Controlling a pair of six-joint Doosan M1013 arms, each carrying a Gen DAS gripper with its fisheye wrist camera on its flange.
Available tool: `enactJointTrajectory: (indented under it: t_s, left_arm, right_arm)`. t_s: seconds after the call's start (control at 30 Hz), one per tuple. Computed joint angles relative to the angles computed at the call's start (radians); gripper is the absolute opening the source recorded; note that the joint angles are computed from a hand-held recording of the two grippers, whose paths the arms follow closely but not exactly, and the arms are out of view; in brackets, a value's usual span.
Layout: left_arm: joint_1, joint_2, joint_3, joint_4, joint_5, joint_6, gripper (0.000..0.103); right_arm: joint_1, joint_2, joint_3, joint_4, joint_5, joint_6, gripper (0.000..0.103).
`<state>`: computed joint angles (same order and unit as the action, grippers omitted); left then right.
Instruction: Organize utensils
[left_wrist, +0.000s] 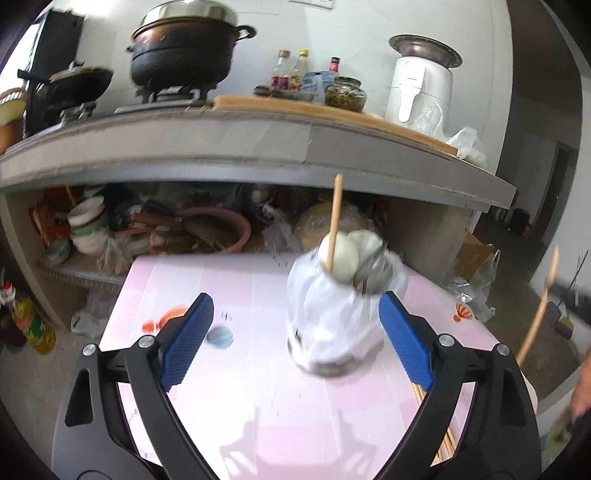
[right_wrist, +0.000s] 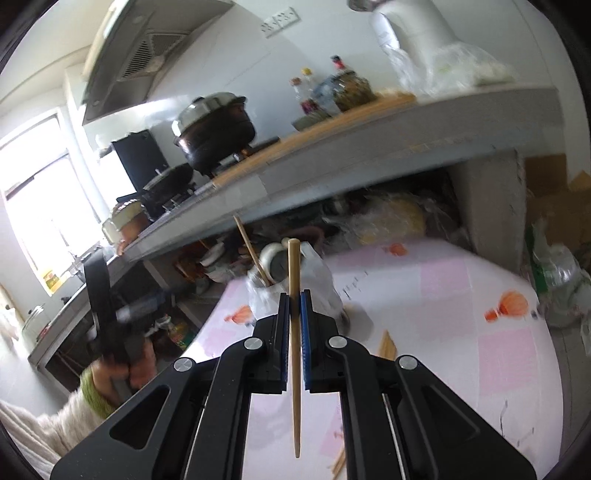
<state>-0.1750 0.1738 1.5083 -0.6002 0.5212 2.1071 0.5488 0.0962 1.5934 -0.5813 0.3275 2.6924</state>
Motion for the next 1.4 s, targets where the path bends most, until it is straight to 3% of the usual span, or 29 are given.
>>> enactJointTrajectory:
  t_s: [0.43, 0.83, 1.07, 1.4]
  left_arm:
    - [0.083, -0.053, 0.140, 0.099, 0.007, -0.193, 0.088]
    - [0.126, -0.070, 0.166, 0.182, -0.024, -0.309, 0.087]
    - [0.130, -0.069, 0.167, 0.197, -0.029, -0.325, 0.088]
    - [0.127, -0.068, 0.167, 0.205, -0.031, -0.326, 0.088]
  right_arm:
    - [-0.056, 0.136, -0.275, 0.334, -0.038, -0.447, 0.006]
    - [-0.067, 0.322, -0.550, 0.357, 0.084, -0.584, 0.006]
    - [-0.070, 0.369, -0.582, 0.380, 0.107, -0.630, 0.006]
    - [-0.070, 0.396, -0.573, 0.585, 0.157, -0.861, 0.006]
